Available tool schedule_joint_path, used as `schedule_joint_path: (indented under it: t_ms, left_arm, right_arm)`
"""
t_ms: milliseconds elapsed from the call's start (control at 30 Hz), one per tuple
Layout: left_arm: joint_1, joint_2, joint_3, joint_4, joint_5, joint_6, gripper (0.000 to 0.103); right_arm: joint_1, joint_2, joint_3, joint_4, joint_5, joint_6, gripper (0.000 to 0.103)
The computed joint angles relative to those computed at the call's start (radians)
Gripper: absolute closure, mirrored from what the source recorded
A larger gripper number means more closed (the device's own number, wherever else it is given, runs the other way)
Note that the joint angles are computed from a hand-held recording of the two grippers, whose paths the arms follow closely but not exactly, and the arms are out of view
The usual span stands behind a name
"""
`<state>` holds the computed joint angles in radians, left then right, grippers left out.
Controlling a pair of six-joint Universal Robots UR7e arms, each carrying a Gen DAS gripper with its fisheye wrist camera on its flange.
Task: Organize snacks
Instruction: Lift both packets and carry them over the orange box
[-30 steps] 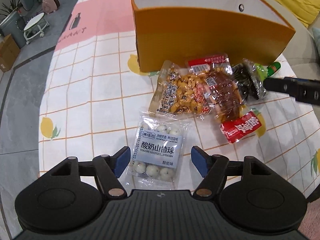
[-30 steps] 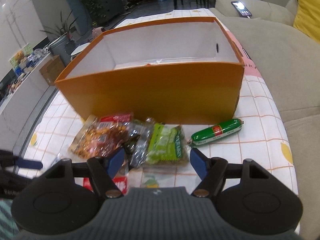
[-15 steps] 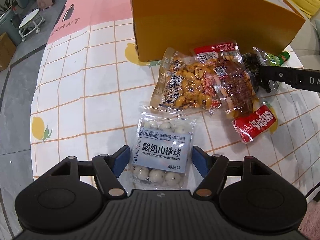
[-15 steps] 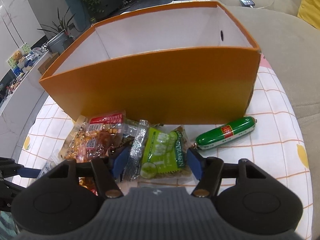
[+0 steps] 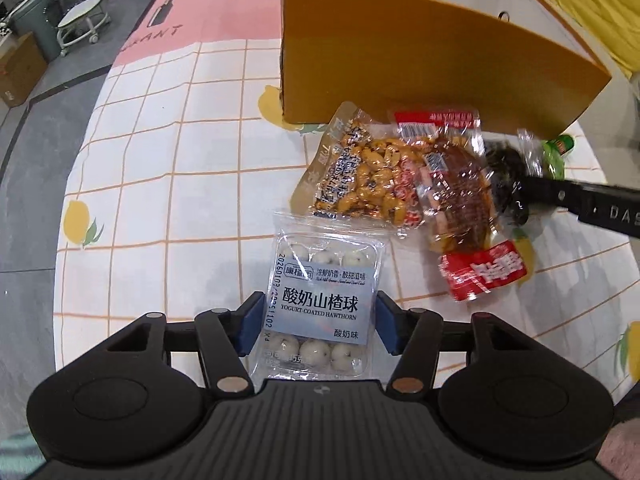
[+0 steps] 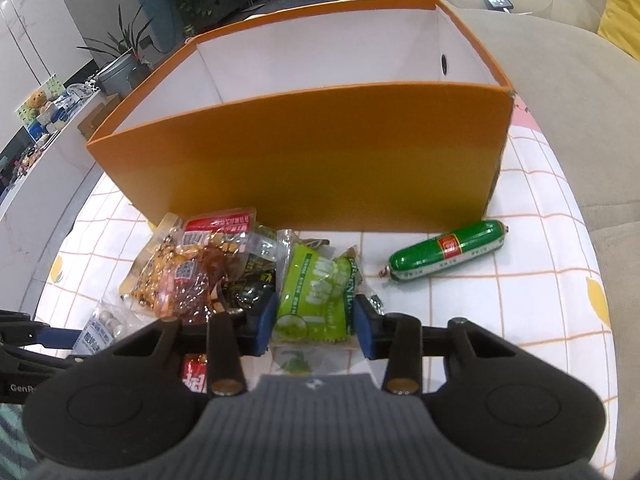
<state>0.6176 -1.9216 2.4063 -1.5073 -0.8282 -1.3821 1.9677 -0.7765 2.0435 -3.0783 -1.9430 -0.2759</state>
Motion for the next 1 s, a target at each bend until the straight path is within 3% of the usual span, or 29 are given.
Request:
schedule_joint_path:
  t_ms: [333, 533, 733, 1000]
  left_arm:
    - [-0.145, -0.04, -0.023, 0.07, 0.023, -0.157, 0.039]
    - [-0.201, -0.028, -0.065, 0.054, 0.038, -0.177, 0.039]
    - [-0.196, 0.027, -0.117, -0.052, 0.073, -0.073, 0.039]
    - [-0.116, 0.145, -0.21, -0.273, 0.112, 0.173, 0.039]
  right_arm:
    - [0.033, -0.094, 0.048, 0.065, 0.009, 0.021, 0.066]
    - [0.059, -0.175, 0.067, 0.121, 0.038, 0.028, 0.066]
    - [0.079, -0.242, 0.058, 0.167, 0.063, 0.007, 0.066]
    - [0.077, -0.256, -0.06, 0.277, 0.094, -0.084, 0.066]
